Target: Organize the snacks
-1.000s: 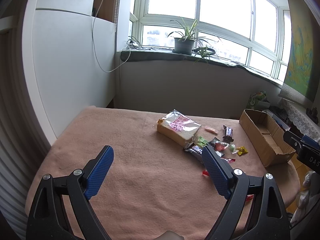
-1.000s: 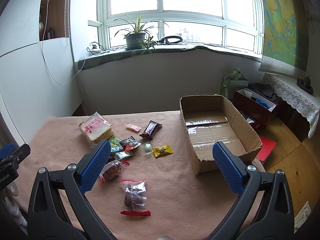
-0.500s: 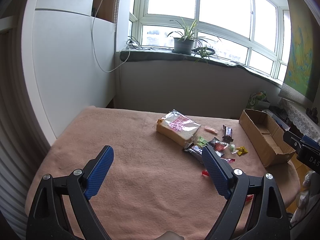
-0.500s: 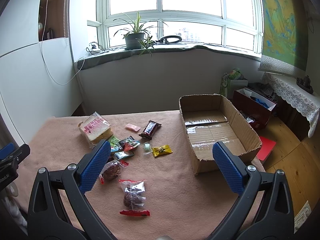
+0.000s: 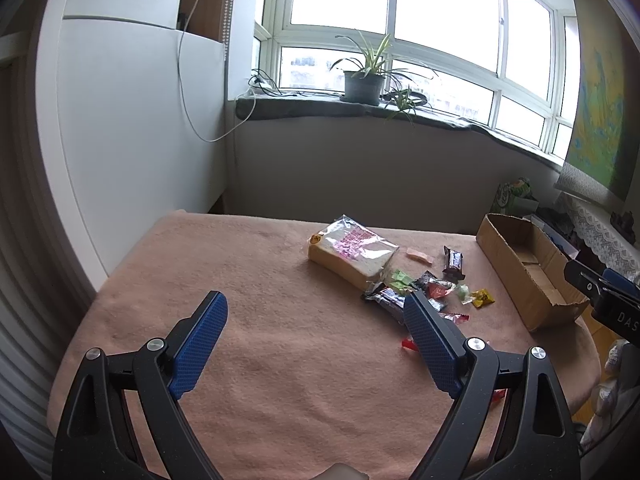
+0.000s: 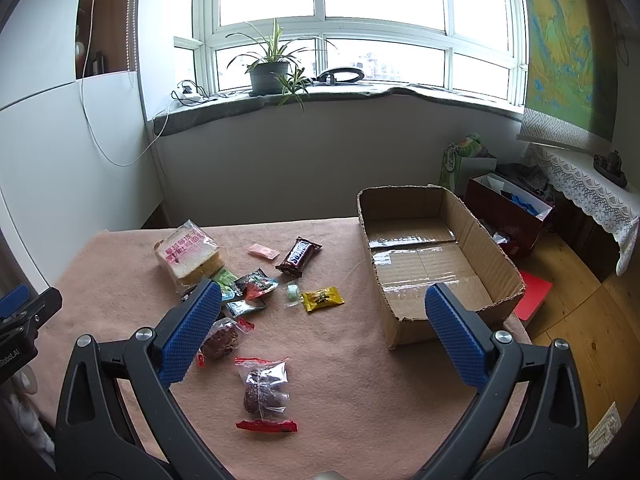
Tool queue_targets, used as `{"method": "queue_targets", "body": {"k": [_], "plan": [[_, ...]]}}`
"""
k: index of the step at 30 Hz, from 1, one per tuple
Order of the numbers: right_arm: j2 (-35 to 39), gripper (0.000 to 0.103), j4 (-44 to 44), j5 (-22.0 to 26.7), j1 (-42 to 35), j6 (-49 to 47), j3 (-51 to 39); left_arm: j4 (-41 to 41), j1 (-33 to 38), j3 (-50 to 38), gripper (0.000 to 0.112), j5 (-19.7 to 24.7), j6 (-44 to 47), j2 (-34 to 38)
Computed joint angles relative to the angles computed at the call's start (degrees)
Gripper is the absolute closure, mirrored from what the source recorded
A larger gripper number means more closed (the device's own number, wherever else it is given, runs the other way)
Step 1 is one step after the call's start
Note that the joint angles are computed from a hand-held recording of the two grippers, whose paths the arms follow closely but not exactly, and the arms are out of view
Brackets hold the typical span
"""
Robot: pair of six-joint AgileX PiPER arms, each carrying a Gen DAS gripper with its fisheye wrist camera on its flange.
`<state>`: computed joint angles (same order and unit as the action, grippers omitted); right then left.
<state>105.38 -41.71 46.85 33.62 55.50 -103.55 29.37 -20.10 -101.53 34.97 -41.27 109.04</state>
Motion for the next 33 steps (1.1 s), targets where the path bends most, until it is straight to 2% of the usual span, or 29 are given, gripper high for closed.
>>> {"method": "queue_targets", "body": {"k": [2,9,14,20,23,25,27,30,33], "plan": [[0.01,0.0,0.05,0.0,-0.09,-0.19,0.04,-0.58,0.03,-0.32,0.022,0.05,0.57,0.32],[-3.19,0.0,0.85,-4.4,-2.95,-1.34,6.69,-4.65,0.54,-2.19,0.023,0.84,4.48,1.66],[-5.4,0.0,11.05,-8.38,-7.38,-8.72,10.18,-10.22,1.38,-4.45,0.023,1.46,8.9,3.48],[-4.78,0.0,18.37,-7.08,-7.99,-15.65,10.7,-20.62,2.1,-8.98,0.03,3.53,17.61,6.87],[-3.03,0.0,23.13,-5.84,-7.33,-20.02,9.72,-27.98,2.74,-12.41,0.032,5.81,23.44,9.2],[-2.25,0.0,26.91,-5.98,-7.22,-22.84,9.86,-31.21,2.85,-14.89,0.038,7.58,26.04,10.92],[-1.42,0.0,29.74,-6.71,-6.96,-24.9,10.0,-35.62,3.25,-18.54,0.044,10.46,29.31,13.41],[-0.16,0.0,33.35,-6.87,-6.95,-27.69,9.47,-42.53,3.91,-25.26,0.047,16.11,33.5,17.91],[1.21,0.0,37.81,-6.79,-7.41,-31.44,8.37,-44.1,3.58,-31.35,0.053,19.97,34.31,21.7]]}}
